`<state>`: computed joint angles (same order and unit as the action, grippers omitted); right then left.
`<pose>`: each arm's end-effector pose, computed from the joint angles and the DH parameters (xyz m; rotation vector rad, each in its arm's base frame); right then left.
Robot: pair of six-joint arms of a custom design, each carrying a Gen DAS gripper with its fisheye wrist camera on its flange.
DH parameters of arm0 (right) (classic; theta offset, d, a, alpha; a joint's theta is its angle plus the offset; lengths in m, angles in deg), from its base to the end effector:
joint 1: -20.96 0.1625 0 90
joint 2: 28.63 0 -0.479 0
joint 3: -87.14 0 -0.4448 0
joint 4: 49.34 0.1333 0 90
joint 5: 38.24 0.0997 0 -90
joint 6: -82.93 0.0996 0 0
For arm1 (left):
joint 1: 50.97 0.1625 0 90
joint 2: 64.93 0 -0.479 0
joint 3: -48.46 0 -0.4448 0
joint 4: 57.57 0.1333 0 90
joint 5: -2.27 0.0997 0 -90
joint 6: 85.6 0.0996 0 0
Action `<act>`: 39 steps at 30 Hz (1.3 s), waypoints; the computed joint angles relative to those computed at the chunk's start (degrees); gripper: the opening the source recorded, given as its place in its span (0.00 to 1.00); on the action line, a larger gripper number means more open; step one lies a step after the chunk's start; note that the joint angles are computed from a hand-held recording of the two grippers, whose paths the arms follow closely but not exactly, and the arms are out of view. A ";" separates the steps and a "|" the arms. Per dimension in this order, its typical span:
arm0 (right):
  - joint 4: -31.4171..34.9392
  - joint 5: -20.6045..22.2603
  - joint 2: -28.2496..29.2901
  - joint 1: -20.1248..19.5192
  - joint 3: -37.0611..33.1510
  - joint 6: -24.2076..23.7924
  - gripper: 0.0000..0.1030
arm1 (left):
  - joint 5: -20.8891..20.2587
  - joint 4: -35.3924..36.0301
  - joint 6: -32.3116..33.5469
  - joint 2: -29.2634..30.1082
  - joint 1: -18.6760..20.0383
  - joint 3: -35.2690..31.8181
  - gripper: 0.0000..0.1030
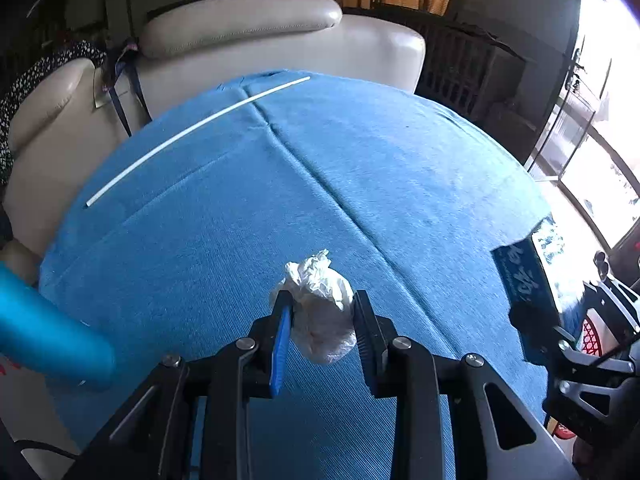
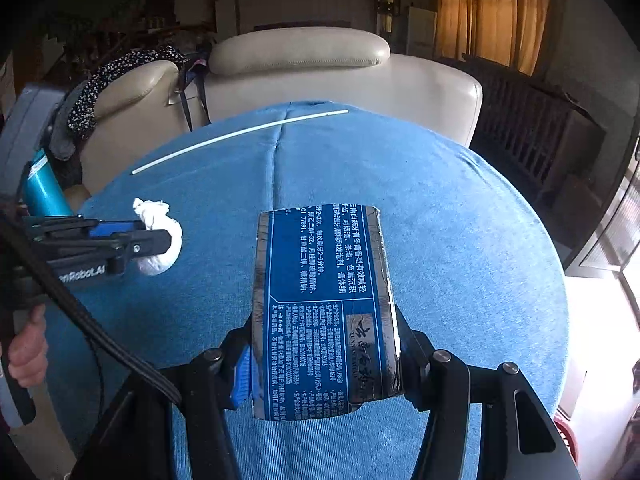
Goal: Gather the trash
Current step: 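Carry the tissue and the carton over the red basket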
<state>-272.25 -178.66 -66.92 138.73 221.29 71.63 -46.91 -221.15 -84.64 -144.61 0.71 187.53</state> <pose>0.2589 -0.3704 0.0263 0.4110 -2.2024 0.8831 -0.1094 -0.4584 0.2023 0.7254 2.3745 -0.5880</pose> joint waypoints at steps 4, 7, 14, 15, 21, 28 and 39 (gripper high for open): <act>-1.23 -0.72 0.26 0.76 0.52 -0.66 0.58 | 0.22 0.31 -0.52 -1.62 -1.64 1.40 0.31; -1.77 -0.69 0.00 0.92 1.07 -0.89 0.58 | 0.82 0.54 -1.02 -2.78 -3.03 2.60 0.31; -3.19 -1.34 -0.29 1.35 1.99 -1.40 0.58 | 1.60 2.72 -2.72 -5.22 -5.23 4.15 0.31; -3.44 -1.52 -0.32 1.36 2.19 -1.48 0.58 | 2.15 2.92 -2.94 -5.45 -5.70 4.43 0.31; -3.65 -2.12 -0.62 1.03 3.18 -0.96 0.58 | 5.05 4.89 -5.27 -6.71 -8.52 5.95 0.31; -3.20 -2.49 -1.37 0.22 4.27 0.11 0.58 | 9.29 6.25 -6.40 -7.82 -12.84 8.06 0.31; -4.18 -3.51 -2.30 -0.79 6.18 1.45 0.58 | 10.47 7.35 -7.07 -8.14 -16.69 9.65 0.31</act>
<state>-276.43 -182.16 -69.22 137.93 227.47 73.08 -36.44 -213.80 -91.71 -152.75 -15.99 197.19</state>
